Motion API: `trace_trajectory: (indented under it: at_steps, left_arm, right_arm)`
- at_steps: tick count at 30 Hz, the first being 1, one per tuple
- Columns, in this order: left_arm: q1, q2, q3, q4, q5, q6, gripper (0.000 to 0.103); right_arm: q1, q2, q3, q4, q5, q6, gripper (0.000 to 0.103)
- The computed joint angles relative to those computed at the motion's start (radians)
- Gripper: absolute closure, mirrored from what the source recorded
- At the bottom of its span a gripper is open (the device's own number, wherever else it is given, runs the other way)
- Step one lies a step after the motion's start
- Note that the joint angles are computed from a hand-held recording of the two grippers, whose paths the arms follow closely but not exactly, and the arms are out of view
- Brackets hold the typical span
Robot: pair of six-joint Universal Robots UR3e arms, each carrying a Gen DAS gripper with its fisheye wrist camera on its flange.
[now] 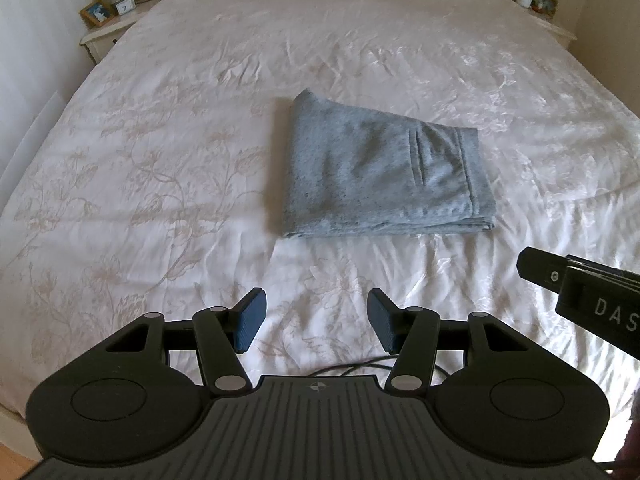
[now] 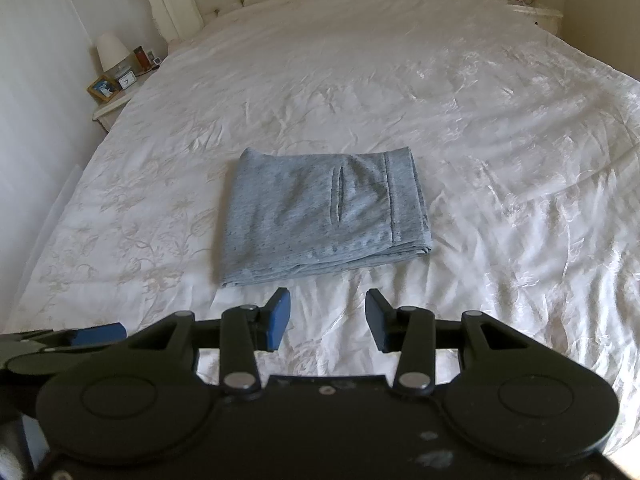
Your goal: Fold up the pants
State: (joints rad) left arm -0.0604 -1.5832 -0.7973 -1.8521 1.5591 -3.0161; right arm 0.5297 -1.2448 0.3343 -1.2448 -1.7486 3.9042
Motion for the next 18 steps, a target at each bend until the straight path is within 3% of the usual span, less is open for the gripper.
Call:
trace_trajectory:
  at_steps: [18]
  left_arm:
    - [-0.012, -0.036, 0.035, -0.02, 0.019, -0.012, 0.049]
  right_arm:
    - [-0.032, 0.013, -0.01, 0.019, 0.037, -0.016, 0.059]
